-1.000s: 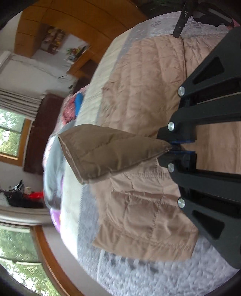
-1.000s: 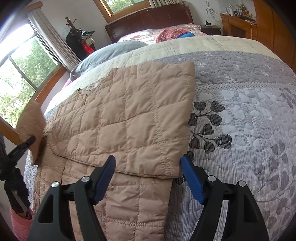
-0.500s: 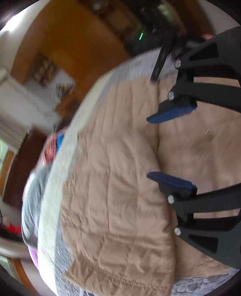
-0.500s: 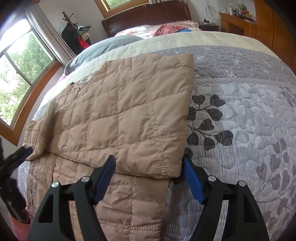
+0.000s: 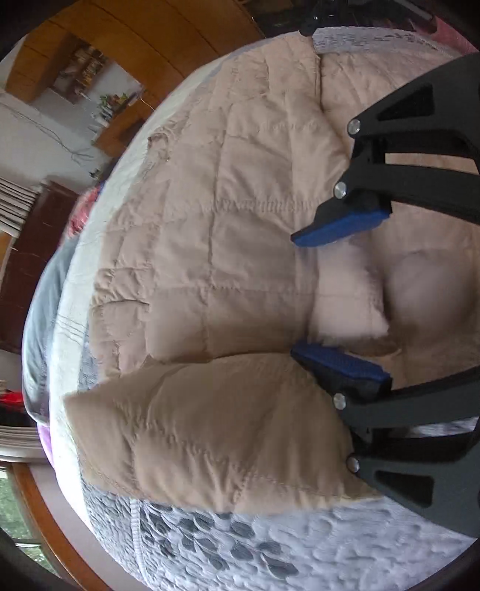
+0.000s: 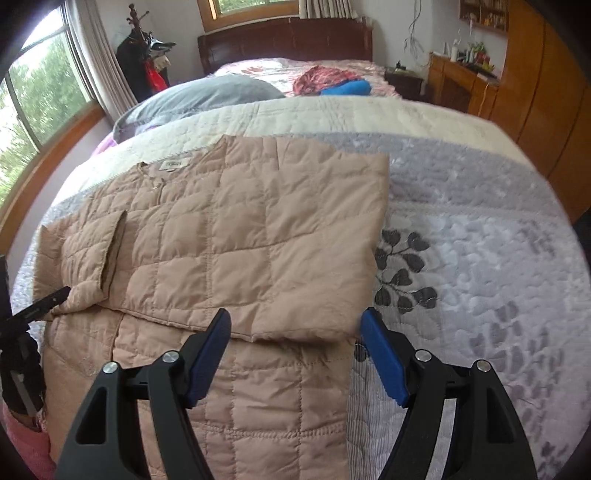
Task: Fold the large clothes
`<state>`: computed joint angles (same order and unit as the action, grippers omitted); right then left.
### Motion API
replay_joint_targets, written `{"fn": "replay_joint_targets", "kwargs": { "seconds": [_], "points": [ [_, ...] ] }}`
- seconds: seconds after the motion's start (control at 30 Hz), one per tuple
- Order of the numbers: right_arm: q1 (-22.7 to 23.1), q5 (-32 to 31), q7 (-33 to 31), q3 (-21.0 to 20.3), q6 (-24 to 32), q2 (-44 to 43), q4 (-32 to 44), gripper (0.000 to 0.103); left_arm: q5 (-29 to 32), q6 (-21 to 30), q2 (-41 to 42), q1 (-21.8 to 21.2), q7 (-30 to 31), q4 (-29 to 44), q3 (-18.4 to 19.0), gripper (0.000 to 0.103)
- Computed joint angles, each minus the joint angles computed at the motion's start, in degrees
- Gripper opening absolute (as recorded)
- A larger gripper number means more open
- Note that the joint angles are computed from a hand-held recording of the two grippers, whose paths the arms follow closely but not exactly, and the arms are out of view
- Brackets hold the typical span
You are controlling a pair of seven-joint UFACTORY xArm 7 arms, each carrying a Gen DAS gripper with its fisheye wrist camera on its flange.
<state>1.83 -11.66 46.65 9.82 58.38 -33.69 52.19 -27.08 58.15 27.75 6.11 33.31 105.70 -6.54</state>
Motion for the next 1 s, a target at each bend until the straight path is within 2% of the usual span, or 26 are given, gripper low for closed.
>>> {"fn": "replay_joint_targets", "kwargs": {
  "seconds": [0.1, 0.2, 0.23, 0.33, 0.43, 0.5, 0.6, 0.63, 0.67, 0.7, 0.77, 0.83, 1.0],
  "points": [
    [0.3, -1.4, 0.1, 1.7, 0.6, 1.9, 3.5, 0.074, -0.2, -0.6, -1.0, -0.2, 0.0, -1.2, 0.0, 0.055],
    [2.8, 1.3, -2.4, 0.8, -1.5, 6.1, 7.3, 0.074, -4.1, 1.6, -1.6, 1.7, 0.1, -0.4, -0.8, 0.055],
    [4.0, 3.4, -3.6, 0.0, -3.1, 8.3, 8.6, 0.074, -4.6, 2.0, -1.5, 1.9, 0.0, 0.3, -0.7, 0.055],
    [6.3, 7.8, -6.0, -1.2, -6.7, 15.2, 12.5, 0.069, -4.6, -1.9, -4.3, 1.8, 0.6, -1.7, 0.3, 0.055],
    [8.8, 14.9, -9.9, -3.0, -10.2, 22.1, 16.3, 0.064, -2.9, -6.8, -5.5, 1.2, 0.2, -3.2, 1.5, 0.055],
    [10.0, 19.4, -12.6, -3.7, -11.8, 26.9, 19.3, 0.061, -1.7, -6.0, -4.4, 1.7, -0.4, -1.3, 2.0, 0.055],
    [10.5, 22.4, -14.2, -3.6, -12.2, 31.9, 23.0, 0.048, -0.7, -4.1, -1.7, 2.0, -2.4, 1.8, 1.8, 0.055],
    [10.5, 23.5, -15.1, -3.7, -12.6, 32.8, 23.2, 0.036, -0.6, -4.3, -1.5, 2.1, -2.4, 1.8, 1.6, 0.055],
    [10.6, 24.6, -15.8, -3.7, -13.0, 33.5, 23.4, 0.027, -0.9, -4.2, -1.8, 2.6, -2.0, 1.6, 1.4, 0.055],
    [10.5, 25.5, -16.2, -3.7, -13.2, 34.2, 23.5, 0.024, -1.0, -4.1, -1.7, 2.8, -2.0, 1.9, 1.2, 0.055],
    [10.5, 26.4, -16.2, -3.7, -14.4, 33.7, 22.5, 0.011, -1.9, -3.9, -2.1, 3.4, -1.7, 1.8, 0.8, 0.055],
    [10.3, 27.7, -17.1, -3.9, -16.2, 31.6, 20.2, 0.008, -3.5, -4.0, -3.4, 4.0, -0.7, 0.6, 0.3, 0.055],
    [8.9, 20.3, -13.2, -4.2, -16.3, 22.6, 14.1, 0.007, -7.2, -4.2, -7.1, 4.2, 3.1, -3.2, 0.0, 0.055]
  ]
}}
